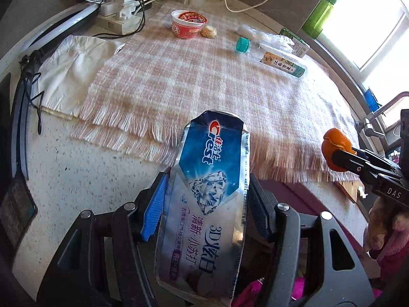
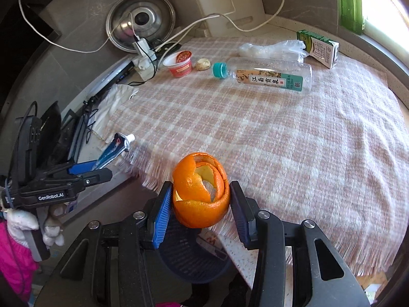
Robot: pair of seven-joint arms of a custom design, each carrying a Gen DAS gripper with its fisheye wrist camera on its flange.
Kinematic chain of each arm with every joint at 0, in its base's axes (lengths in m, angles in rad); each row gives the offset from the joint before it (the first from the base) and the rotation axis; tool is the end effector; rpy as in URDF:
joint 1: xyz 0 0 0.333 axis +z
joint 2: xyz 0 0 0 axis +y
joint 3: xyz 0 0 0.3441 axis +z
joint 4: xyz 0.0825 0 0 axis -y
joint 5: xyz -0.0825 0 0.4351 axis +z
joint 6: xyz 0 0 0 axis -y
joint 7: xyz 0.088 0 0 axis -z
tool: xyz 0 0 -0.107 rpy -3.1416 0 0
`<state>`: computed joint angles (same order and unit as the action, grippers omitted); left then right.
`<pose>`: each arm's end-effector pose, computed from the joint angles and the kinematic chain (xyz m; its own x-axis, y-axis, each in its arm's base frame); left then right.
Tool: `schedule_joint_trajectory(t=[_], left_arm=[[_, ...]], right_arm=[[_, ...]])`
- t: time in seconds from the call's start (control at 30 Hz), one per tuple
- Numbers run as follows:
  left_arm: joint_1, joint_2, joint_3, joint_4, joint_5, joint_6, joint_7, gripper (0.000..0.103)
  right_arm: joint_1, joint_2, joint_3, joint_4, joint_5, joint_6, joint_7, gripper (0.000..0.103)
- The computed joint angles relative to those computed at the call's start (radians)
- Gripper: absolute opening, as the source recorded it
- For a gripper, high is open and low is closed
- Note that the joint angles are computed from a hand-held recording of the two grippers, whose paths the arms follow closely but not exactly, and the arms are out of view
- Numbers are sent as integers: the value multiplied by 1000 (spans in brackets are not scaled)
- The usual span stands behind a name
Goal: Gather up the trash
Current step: 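Carry the tube and orange peel down over the wastebasket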
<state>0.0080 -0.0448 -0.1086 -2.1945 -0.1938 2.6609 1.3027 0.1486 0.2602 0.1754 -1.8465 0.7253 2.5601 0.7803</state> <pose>0.6026 -0.0559 0.4606 0.2381 -0.9309 0.2769 -0.8428 -0.3397 -0.4175 0.6771 0.2079 0.4344 0.5934 -0.7623 -0.2583 -0.7194 -0.3583 -0.5951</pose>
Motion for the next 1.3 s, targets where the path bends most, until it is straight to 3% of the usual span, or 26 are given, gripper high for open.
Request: schedule_joint_trajectory(t=[0.67,1.3], left_arm=[[-46,-144,-10,-261,-152,7,77,62],[-75,-25,-17,-288,-267,-20,153,62]], right_arm=[[93,-134,-23,-276,26,81,-1,43],[113,-55,5,-320,-143,174,146,43]])
